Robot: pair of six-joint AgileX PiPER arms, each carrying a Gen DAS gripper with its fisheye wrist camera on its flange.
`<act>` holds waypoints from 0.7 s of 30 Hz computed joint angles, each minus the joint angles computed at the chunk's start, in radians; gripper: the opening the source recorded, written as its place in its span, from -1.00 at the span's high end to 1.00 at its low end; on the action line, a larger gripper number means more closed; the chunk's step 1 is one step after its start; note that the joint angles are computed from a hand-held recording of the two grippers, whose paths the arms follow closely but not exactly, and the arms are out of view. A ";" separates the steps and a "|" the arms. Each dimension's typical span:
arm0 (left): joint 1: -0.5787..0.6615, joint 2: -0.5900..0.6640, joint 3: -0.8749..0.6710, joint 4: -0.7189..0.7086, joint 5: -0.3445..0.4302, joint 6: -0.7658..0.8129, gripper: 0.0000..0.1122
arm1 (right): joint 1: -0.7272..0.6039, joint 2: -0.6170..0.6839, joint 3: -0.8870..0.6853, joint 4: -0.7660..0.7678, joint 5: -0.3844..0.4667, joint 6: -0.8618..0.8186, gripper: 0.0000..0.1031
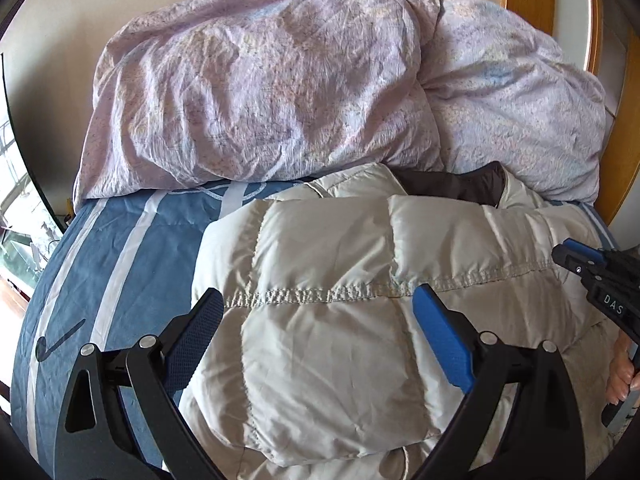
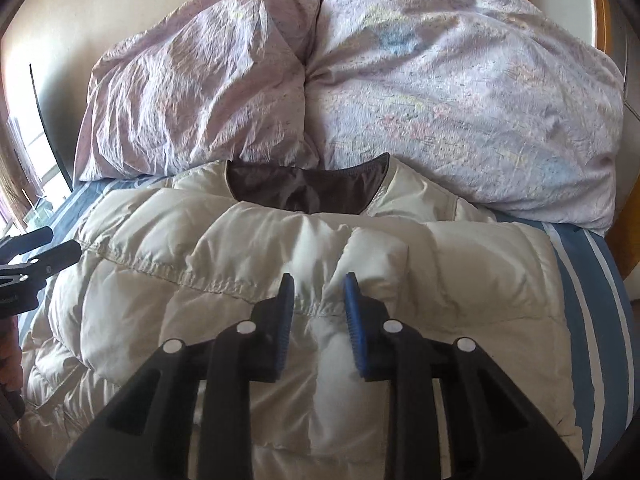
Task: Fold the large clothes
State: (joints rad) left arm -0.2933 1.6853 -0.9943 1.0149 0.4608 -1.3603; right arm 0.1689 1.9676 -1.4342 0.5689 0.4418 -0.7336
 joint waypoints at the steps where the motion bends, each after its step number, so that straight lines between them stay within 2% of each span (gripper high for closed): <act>1: -0.003 0.026 -0.016 -0.001 0.013 0.005 -0.72 | 0.012 0.016 -0.006 -0.058 -0.013 0.047 0.50; 3: 0.002 0.081 -0.046 -0.019 0.027 0.028 -0.72 | 0.028 0.044 -0.016 -0.139 -0.024 0.111 0.50; 8: 0.030 0.147 -0.063 -0.026 -0.001 0.027 -0.75 | 0.074 0.089 -0.007 -0.309 -0.086 0.230 0.50; 12: 0.051 0.190 -0.080 -0.036 -0.029 0.031 -0.81 | 0.072 0.116 0.010 -0.243 -0.127 0.162 0.50; 14: 0.054 0.207 -0.085 -0.016 -0.032 0.010 -0.81 | 0.079 0.124 0.036 -0.235 -0.174 0.142 0.50; 17: 0.053 0.221 -0.089 0.009 -0.030 -0.019 -0.81 | 0.095 0.132 0.066 -0.300 -0.233 0.200 0.50; 19: 0.056 0.224 -0.096 -0.006 -0.032 -0.002 -0.81 | 0.108 0.136 0.083 -0.406 -0.268 0.302 0.50; 21: 0.058 0.210 -0.087 -0.016 -0.040 0.014 -0.81 | 0.109 0.132 0.084 -0.417 -0.264 0.301 0.48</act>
